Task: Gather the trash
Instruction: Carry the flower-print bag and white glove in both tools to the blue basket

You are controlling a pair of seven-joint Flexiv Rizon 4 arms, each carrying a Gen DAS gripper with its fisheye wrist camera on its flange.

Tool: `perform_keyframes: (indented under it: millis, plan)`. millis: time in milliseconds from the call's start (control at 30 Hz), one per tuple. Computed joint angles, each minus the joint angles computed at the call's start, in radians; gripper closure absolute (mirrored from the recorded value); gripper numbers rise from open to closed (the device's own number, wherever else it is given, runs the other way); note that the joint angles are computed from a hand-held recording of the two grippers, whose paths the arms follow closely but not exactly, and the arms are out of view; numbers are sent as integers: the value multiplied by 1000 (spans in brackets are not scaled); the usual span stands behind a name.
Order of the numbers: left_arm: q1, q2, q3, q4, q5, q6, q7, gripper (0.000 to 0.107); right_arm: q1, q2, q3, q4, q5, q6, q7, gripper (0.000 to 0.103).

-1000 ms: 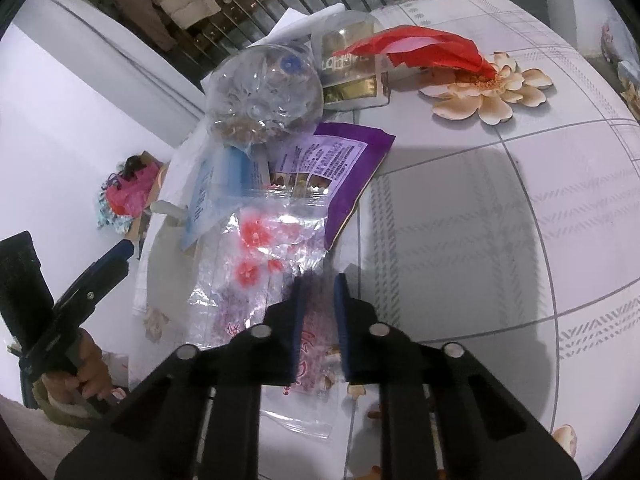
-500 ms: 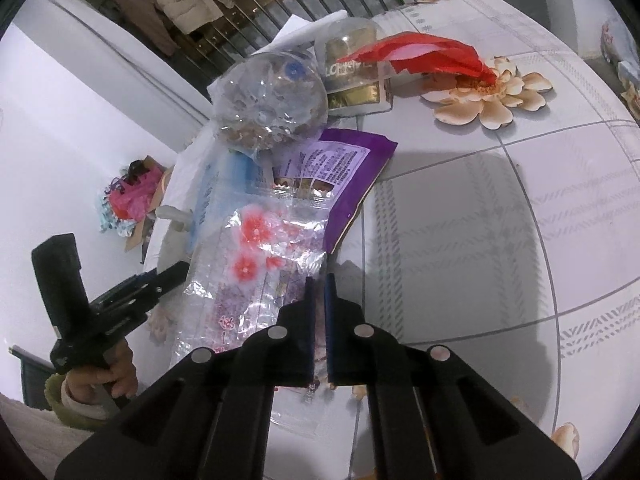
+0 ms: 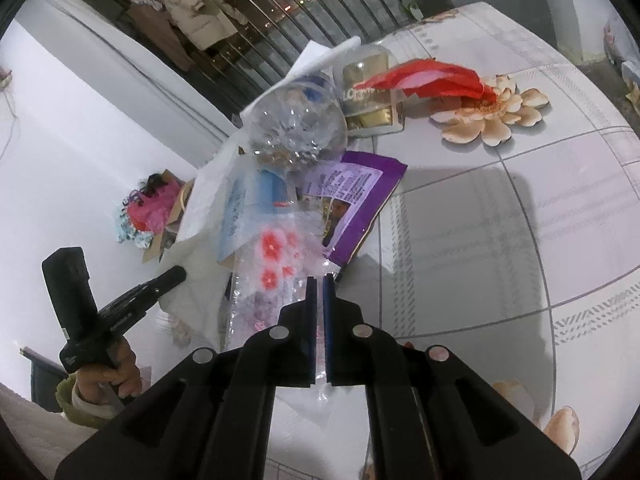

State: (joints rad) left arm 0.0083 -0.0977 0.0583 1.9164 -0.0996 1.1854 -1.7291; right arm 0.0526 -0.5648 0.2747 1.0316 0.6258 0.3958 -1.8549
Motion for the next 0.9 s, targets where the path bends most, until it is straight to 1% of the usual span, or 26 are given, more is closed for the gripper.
perform_keyframes:
  millis: [100, 233, 300, 367, 433, 500, 533, 600, 700, 900]
  plan:
    - [-2, 18, 2, 6, 7, 13, -7, 105, -9, 5, 2, 0, 12, 3, -1, 100]
    - [-2, 28, -4, 14, -7, 30, 9, 105, -12, 9, 0, 0, 18, 8, 3, 100]
    - [-1, 28, -6, 20, -21, 33, 25, 105, -16, 4, 0, -4, 22, -4, 13, 100]
    - [-4, 27, -11, 25, -28, 33, 36, 105, -20, -13, 0, -30, 24, -52, 44, 98]
    - [-7, 25, -15, 29, -40, 35, 51, 105, -21, -17, 0, -34, 22, -82, 62, 93]
    - [-12, 22, -22, 34, -59, 40, 74, 105, -26, -33, 2, -56, 24, -139, 86, 65]
    - [-16, 21, -27, 38, -74, 43, 91, 105, -27, -38, 2, -60, 27, -154, 96, 61]
    - [-24, 17, -38, 44, -101, 47, 125, 105, -23, -50, 0, -70, 21, -184, 113, 60]
    - [-36, 9, -44, 46, -115, 50, 147, 105, -34, -66, 13, -88, 51, -212, 111, 58]
    - [-54, -24, -67, 38, -183, 48, 212, 105, -41, -82, 29, -99, 97, -229, 101, 58]
